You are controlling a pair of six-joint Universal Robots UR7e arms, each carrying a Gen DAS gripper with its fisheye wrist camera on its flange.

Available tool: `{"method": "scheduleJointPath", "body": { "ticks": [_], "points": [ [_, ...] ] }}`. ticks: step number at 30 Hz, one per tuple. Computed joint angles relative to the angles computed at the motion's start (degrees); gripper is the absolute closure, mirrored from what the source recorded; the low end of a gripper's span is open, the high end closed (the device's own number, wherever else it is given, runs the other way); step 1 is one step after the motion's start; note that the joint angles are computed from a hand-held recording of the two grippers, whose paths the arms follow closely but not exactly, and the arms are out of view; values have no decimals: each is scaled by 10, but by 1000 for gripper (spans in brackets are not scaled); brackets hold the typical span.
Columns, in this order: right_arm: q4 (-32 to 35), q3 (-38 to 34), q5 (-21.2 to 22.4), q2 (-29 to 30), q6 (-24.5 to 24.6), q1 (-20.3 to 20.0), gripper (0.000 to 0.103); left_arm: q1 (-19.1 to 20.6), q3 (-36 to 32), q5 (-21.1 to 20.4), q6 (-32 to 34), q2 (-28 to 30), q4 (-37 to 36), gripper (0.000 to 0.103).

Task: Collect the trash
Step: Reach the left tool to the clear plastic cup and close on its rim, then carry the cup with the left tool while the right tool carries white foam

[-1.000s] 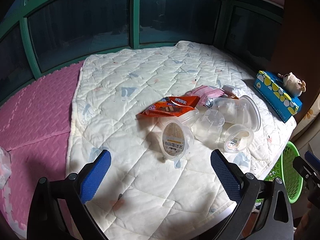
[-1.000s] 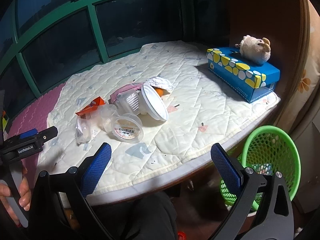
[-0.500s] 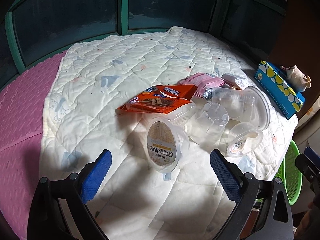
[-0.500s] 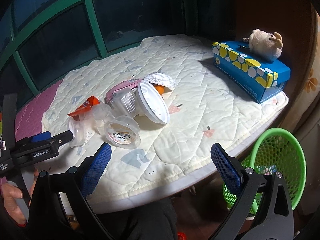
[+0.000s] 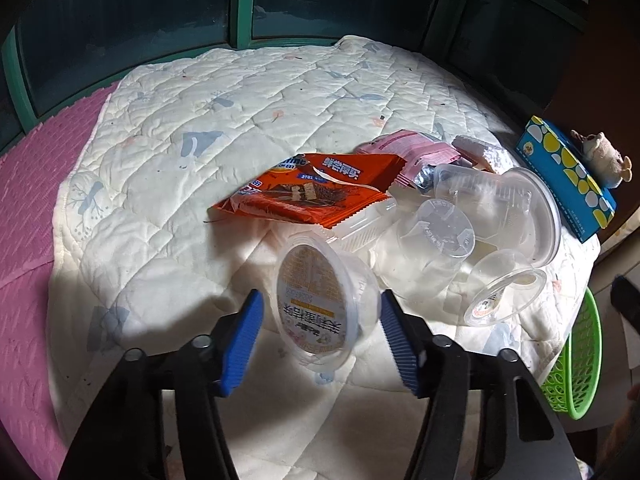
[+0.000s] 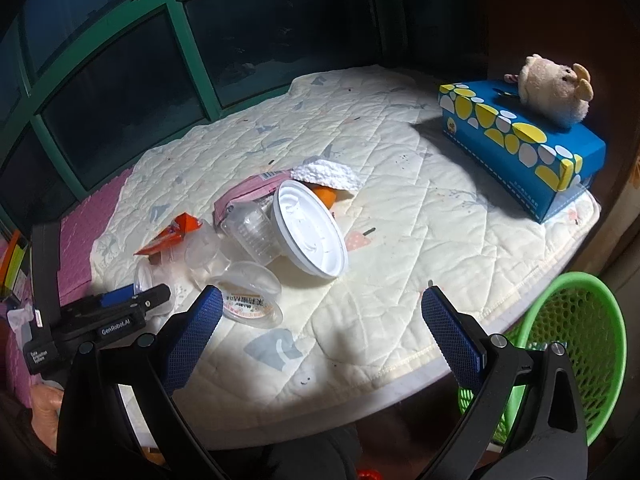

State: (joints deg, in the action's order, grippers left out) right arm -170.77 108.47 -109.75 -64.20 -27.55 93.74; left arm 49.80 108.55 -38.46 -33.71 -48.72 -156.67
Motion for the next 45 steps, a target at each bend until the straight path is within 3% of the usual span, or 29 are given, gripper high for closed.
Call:
{"method": "scheduleJointPath", "body": {
  "ticks": [5,8,14,24,27,36,45],
  "points": [
    [59,-63,28,25,7,1,4,-4,5,-11,19,0,-21,67],
    [103,-113,43,48,23,0,4,-7,10,-14,26,-2,-30,71],
    [199,-237,56,119,68,-8,5,-11,22,-19,35,-11,-40,76],
    [332,-387,72,215,148,-34,17,-17,44,-45,45,-29,-59,77],
    [349,-401,65,226,148,-35,23,-22,48,-49,48,-33,-61,77],
    [318,-379,59,214,120,-30,26,-41,56,-56,53,-41,-70,77],
    [241,-241,118,89,106,-50,26,-70,40,-74,87,-35,-81,78]
  ]
}}
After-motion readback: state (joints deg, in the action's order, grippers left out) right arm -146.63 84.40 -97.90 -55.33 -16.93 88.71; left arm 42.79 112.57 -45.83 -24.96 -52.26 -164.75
